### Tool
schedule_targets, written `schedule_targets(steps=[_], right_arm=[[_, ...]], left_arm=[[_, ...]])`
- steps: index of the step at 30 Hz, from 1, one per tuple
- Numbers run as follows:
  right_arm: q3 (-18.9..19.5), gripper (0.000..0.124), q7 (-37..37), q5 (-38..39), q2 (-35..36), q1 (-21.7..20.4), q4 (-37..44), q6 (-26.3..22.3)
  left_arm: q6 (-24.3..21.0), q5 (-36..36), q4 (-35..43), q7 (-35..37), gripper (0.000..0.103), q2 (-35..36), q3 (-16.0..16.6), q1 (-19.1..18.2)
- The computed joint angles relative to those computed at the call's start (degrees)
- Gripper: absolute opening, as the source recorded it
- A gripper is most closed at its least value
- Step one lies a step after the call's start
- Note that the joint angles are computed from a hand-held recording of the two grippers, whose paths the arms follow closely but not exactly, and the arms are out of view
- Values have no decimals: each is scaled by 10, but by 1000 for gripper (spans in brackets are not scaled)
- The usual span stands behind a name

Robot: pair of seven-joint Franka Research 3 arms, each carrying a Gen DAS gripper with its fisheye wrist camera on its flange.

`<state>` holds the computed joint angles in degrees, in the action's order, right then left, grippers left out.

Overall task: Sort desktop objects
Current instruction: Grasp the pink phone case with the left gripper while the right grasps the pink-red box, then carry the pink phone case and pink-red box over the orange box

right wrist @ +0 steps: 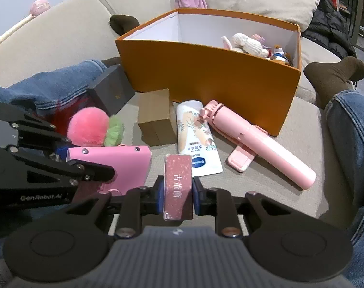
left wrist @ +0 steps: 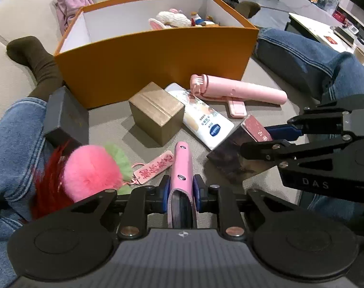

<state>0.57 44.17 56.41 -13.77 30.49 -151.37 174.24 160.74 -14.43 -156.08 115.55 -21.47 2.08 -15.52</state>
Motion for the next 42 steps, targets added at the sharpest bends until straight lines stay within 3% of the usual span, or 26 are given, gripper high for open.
schedule_targets(steps=[2,4,8,11,16,21,24,27,32,37,42], right_arm=[[-5,24,-11,10,-6,5,0,2],[-14,24,-23,24,-14,10,5,-3],[-38,24,-76,69,-35,12,26,-42],[-47,24,-131,116,-49,6,56,-67],[-46,24,-237,197,-32,-5,129,-78],[-22,24,-294,253,44,-33,225,-55],[-7,24,-255,234,113,-60,291,-57],[8,24,-158,152,194,-83,357,-50],[5,24,7,5,323,-103,479,-100],[15,24,89,-62,404,-122,567,-136],[27,24,165,-113,449,-138,615,-149]], left_arm=[[7,2,-3,-2,21,-8,0,2],[0,-19,1,14,21,-19,21,-13],[-36,-69,28,67,21,-43,59,-35],[-52,-95,56,101,21,-51,68,-35],[-56,-115,122,135,21,-28,60,-19],[-90,-134,232,142,21,59,43,7],[-120,-127,310,123,21,130,24,33],[-153,-87,388,83,21,206,3,62],[-208,-17,525,20,21,340,-23,98],[-274,17,666,-17,21,458,-48,127],[-308,44,762,-47,22,535,-77,153]])
